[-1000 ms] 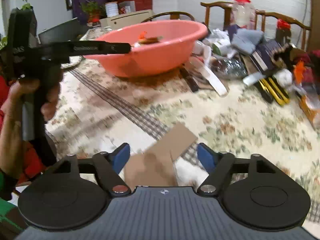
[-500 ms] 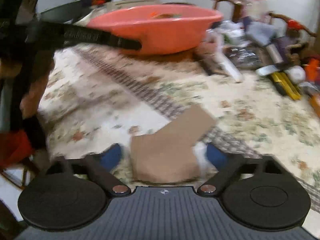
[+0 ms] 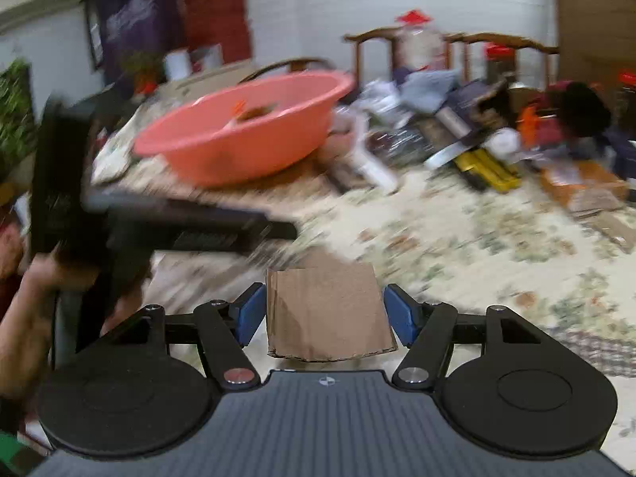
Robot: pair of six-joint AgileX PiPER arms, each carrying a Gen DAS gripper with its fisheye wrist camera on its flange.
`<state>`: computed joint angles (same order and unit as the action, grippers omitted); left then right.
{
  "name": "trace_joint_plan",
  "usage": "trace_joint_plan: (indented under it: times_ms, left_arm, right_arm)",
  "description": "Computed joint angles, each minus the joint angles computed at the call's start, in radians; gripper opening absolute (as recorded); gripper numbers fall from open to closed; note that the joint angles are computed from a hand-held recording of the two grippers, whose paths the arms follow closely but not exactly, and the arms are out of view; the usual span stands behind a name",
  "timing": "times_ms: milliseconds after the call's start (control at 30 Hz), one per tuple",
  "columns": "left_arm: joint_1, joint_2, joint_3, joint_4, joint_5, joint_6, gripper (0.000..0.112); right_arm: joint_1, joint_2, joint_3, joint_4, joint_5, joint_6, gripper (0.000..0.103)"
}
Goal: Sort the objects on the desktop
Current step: 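Close both grippers on the flat brown cardboard piece lying on the table, then carry the cardboard piece over the pink basin and open both grippers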
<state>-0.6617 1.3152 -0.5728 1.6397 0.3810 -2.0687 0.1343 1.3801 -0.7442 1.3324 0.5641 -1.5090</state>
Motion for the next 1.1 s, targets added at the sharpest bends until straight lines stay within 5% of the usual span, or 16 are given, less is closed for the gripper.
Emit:
trace_joint_plan:
  times_ms: [133, 267, 367, 433, 567, 833, 1100]
  left_arm:
    - [-0.044, 0.064, -0.066, -0.255, 0.043, 0.287, 0.061]
    - [-0.073, 0.087, -0.103, -0.379, 0.052, 0.388, 0.09]
    - [-0.121, 0.147, -0.151, -0.389, 0.095, 0.398, 0.094]
    - [-0.187, 0.214, -0.182, -0.315, 0.206, 0.308, 0.091]
    - [-0.244, 0.221, -0.179, -0.269, 0.286, 0.218, 0.043]
    - [-0.181, 0.084, -0.082, -0.255, 0.218, 0.105, 0.044]
    - [-0.233, -0.061, -0.093, -0.23, 0.368, 0.191, 0.044]
  right_arm:
    - [-0.038, 0.025, -0.011, 0.053, -0.023, -0.008, 0.07]
    - [-0.086, 0.044, 0.008, 0.142, -0.004, -0.096, 0.07]
    - [-0.122, 0.067, 0.008, 0.188, 0.045, -0.15, 0.07]
    - [-0.148, 0.074, 0.008, 0.196, 0.08, -0.162, 0.07]
    - [-0.194, 0.084, 0.01, 0.222, 0.141, -0.194, 0.07]
    - [-0.241, 0.101, -0.006, 0.226, 0.218, -0.189, 0.07]
    - [-0.105, 0.082, -0.057, 0.219, 0.156, -0.145, 0.07]
